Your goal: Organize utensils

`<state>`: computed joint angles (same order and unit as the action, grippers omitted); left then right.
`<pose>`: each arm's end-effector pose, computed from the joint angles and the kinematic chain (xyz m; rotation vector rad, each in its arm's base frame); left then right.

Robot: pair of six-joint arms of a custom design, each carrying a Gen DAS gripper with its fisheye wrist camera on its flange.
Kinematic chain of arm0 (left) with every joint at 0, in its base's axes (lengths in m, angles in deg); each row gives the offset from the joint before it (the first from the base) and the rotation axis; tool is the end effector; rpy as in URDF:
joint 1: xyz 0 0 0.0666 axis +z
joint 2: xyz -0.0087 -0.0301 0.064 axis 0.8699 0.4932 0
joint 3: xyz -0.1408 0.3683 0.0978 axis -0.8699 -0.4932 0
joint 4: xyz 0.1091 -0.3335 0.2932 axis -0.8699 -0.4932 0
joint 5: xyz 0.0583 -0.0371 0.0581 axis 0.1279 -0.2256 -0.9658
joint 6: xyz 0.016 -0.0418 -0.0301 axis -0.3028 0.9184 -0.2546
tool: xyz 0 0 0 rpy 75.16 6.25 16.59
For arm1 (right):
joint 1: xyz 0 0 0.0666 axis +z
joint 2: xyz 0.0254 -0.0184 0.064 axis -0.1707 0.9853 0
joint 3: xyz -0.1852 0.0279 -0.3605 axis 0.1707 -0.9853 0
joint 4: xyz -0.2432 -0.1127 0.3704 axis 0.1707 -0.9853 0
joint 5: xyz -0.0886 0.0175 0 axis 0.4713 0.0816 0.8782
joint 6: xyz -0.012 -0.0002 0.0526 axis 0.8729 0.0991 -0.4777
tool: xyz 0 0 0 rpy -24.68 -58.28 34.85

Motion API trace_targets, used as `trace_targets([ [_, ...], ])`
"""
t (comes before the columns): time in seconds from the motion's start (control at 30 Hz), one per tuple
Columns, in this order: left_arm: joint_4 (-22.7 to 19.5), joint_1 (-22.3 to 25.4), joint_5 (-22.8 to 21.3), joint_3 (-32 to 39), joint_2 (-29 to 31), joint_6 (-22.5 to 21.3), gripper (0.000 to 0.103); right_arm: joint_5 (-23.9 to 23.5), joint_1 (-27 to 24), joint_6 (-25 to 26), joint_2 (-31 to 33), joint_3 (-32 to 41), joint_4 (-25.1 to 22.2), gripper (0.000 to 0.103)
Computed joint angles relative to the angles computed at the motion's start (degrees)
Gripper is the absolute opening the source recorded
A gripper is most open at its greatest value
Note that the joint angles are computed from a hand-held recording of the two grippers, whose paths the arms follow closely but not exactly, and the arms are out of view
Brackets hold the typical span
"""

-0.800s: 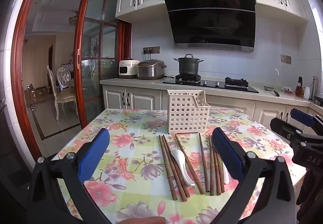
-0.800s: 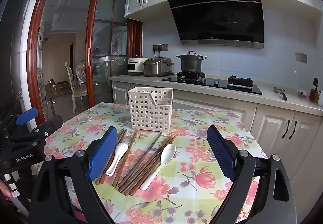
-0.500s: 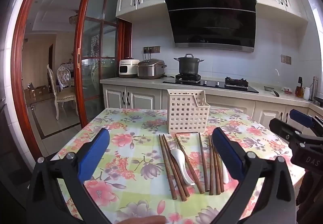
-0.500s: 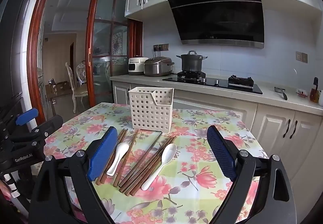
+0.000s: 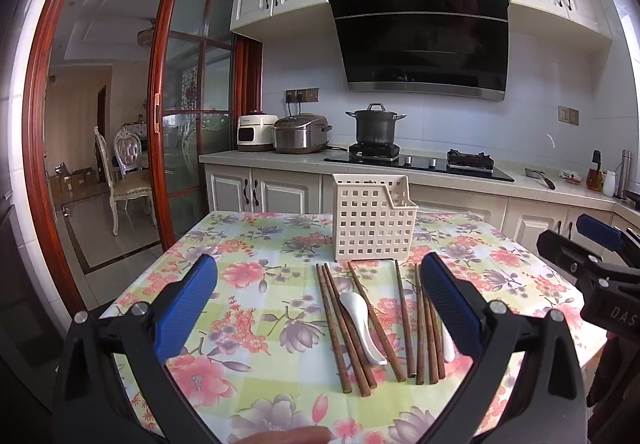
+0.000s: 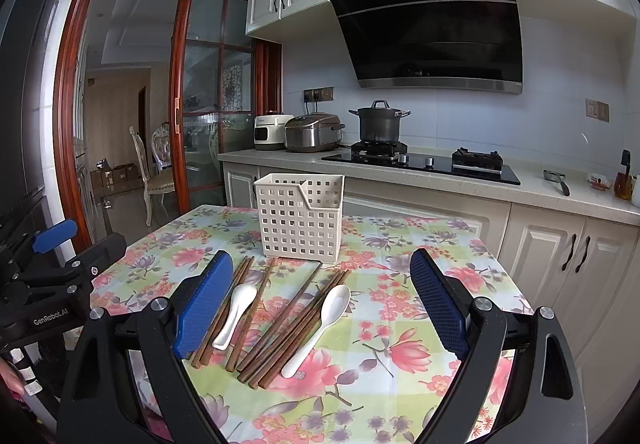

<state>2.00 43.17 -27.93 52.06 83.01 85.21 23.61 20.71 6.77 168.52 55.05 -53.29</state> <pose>0.5970 -0.1752 0.5778 -0.0102 1.8028 -0.0029 0.5843 0.3295 0.5806 -0.1369 1.8174 0.1203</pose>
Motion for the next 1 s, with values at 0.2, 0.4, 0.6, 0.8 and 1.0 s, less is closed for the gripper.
trace_targets([
  [0.2, -1.2, 0.1, -0.1, 0.5, 0.0, 0.6, 0.098, 0.1, 0.1, -0.1, -0.1, -0.5, 0.5, 0.085],
  [0.4, -1.9, 0.0, -0.4, 0.7, -0.2, 1.0, 0.098, 0.1, 0.1, 0.0, -0.1, -0.5, 0.8, 0.085],
  [0.6, -1.9, 0.1, -0.2, 0.8, -0.2, 0.9, 0.099, 0.1, 0.2, -0.1, 0.0, -0.3, 0.6, 0.085],
  [0.8, -2.1, 0.1, -0.4, 0.9, -0.2, 1.1, 0.098, 0.1, 0.3, -0.1, -0.1, -0.3, 0.7, 0.085],
  [1.0, -2.0, 0.1, -0.4, 0.9, -0.2, 1.0, 0.098, 0.1, 0.3, -0.2, 0.0, -0.1, 0.6, 0.085],
])
